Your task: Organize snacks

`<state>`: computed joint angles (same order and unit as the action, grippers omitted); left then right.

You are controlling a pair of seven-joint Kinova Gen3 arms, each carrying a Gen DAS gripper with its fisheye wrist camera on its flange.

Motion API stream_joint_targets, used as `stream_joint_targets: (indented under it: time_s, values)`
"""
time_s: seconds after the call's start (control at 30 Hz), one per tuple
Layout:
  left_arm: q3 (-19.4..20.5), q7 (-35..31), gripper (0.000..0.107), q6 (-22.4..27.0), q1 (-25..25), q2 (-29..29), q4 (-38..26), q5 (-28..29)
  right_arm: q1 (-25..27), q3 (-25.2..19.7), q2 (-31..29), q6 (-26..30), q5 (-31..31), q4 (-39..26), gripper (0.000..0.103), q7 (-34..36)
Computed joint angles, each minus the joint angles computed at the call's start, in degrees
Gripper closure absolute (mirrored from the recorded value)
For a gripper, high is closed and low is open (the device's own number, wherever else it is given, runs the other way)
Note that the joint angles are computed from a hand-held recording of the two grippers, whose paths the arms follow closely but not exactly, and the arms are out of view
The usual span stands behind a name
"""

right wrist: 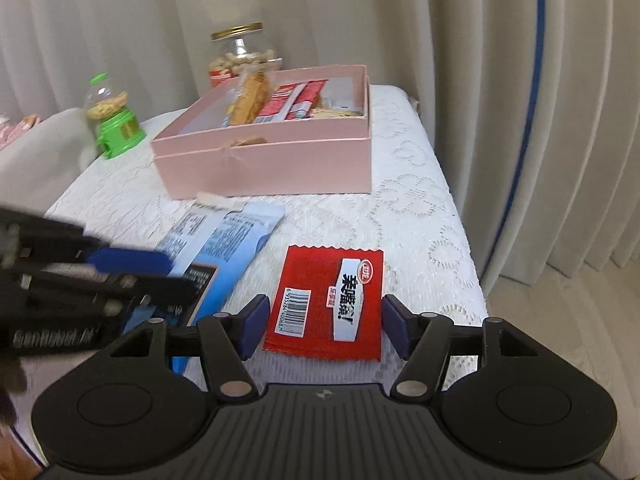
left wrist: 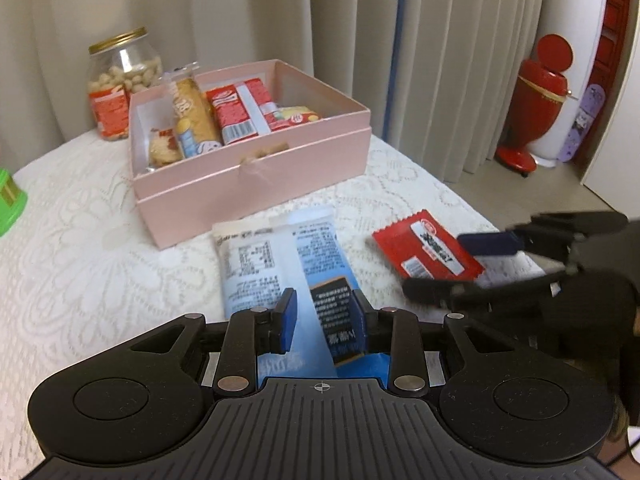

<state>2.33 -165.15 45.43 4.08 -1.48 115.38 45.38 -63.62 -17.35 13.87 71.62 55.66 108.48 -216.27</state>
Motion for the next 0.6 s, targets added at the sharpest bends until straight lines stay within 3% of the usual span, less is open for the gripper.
stream_joint_targets:
  time_s: [0.4,0.6]
  values:
    - [1.98,0.35,0.072,-6.97,3.84,-1.00,1.51,-1.98,-5.16,0.81,4.91,6.39,2.16,-1.77,0.034,-0.30]
    - [2.01,-2.25,0.071,-14.76,5.90,-2.55,4.29,-5.09,-5.95,1.02,5.40,7.19,2.41,-1.74,0.033,-1.57]
